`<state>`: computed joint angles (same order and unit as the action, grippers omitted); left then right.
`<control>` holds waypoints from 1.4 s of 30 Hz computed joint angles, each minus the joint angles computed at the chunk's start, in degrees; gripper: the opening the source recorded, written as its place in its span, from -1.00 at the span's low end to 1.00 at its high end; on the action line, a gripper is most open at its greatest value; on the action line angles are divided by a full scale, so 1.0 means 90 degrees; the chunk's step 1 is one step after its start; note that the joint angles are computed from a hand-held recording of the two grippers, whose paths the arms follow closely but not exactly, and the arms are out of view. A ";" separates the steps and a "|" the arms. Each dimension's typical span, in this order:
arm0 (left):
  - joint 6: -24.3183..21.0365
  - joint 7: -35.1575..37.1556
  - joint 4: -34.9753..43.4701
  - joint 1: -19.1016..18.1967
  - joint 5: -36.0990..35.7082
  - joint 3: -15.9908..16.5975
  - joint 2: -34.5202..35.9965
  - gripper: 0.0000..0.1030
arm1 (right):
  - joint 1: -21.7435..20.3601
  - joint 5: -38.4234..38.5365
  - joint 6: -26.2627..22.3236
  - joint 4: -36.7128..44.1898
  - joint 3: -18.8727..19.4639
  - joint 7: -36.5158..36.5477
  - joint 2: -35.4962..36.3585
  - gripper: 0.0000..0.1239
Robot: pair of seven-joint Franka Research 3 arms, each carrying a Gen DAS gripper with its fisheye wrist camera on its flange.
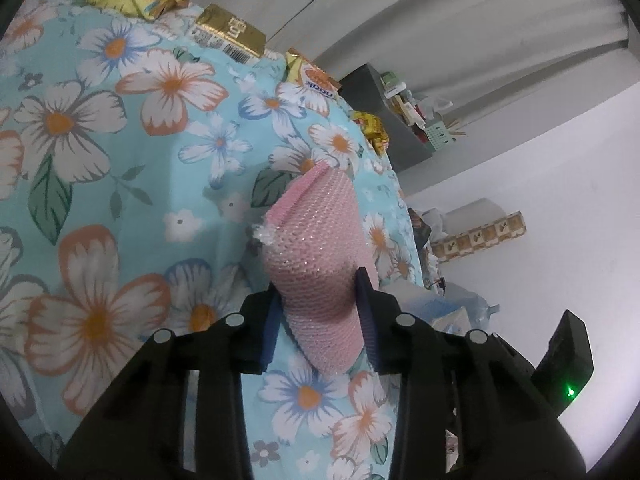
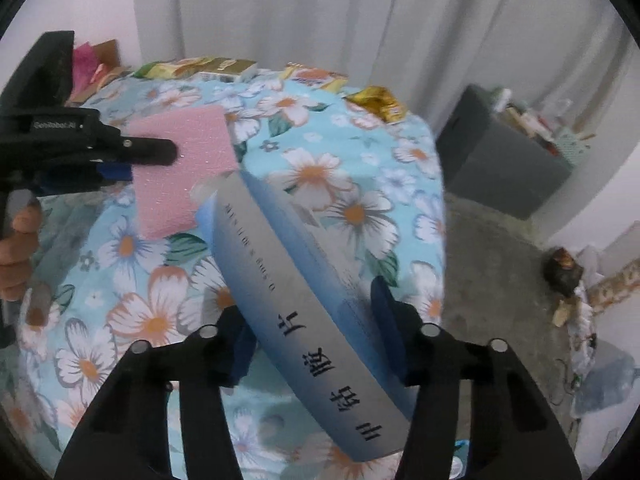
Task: Collect trash
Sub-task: 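Carry the sponge and medicine box over the wastebasket and open both grippers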
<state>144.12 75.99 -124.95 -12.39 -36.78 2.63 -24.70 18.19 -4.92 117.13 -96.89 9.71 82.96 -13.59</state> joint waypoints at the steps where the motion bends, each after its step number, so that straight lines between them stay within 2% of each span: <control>1: 0.0014 0.0002 -0.0006 0.0006 0.0021 -0.0017 -0.0037 -0.40 | -0.0015 -0.0070 0.0069 -0.0092 0.0023 0.0104 -0.0099 -0.27; 7: 0.0051 -0.0023 -0.0101 -0.0041 0.0143 -0.0015 -0.0339 -0.42 | -0.0148 -0.0223 -0.0059 -0.0342 0.0119 0.0679 -0.0551 -0.37; 14: 0.0065 0.0075 -0.0116 -0.0366 0.0242 0.0025 -0.0759 -0.42 | -0.0454 0.0349 -0.0245 -0.0809 -0.0056 0.1549 -0.1486 -0.39; 19: -0.0021 0.0353 0.0160 -0.0818 0.0255 -0.0045 -0.0772 -0.42 | -0.0899 0.0843 -0.0380 -0.1396 -0.0316 0.2195 -0.2590 -0.39; 24: -0.0356 0.0881 0.0857 -0.1348 0.0094 -0.0252 -0.0337 -0.42 | -0.1722 0.0827 -0.0785 -0.1991 -0.0545 0.2787 -0.3863 -0.39; 29: -0.0716 0.1082 0.1721 -0.1558 0.0234 -0.0882 0.0374 -0.42 | -0.2542 0.1051 -0.1161 -0.2711 -0.1105 0.3324 -0.4964 -0.39; 31: -0.0912 0.0999 0.2170 -0.1566 0.0615 -0.1268 0.0797 -0.41 | -0.2848 0.1205 -0.1223 -0.3091 -0.1388 0.3505 -0.5343 -0.39; 34: -0.1168 0.0679 0.2711 -0.1582 0.1214 -0.1783 0.1387 -0.41 | -0.3225 0.1298 -0.1248 -0.3543 -0.1570 0.3597 -0.5639 -0.39; 37: -0.1370 0.0330 0.3324 -0.1668 0.1894 -0.2223 0.2054 -0.41 | -0.3554 0.1360 -0.1156 -0.3971 -0.1764 0.3633 -0.5736 -0.39; 39: -0.1673 0.0006 0.4093 -0.1820 0.2589 -0.2528 0.2844 -0.40 | -0.3740 0.1380 -0.0957 -0.4227 -0.1870 0.3596 -0.5668 -0.39; 42: -0.1977 -0.0554 0.5145 -0.2167 0.3562 -0.2739 0.3887 -0.36 | -0.3955 0.1439 -0.0528 -0.4427 -0.2043 0.3498 -0.5274 -0.37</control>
<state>126.32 71.00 -78.64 -31.88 -4.73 -22.02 10.29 -17.41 8.04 112.38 -136.74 -8.67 114.44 -61.05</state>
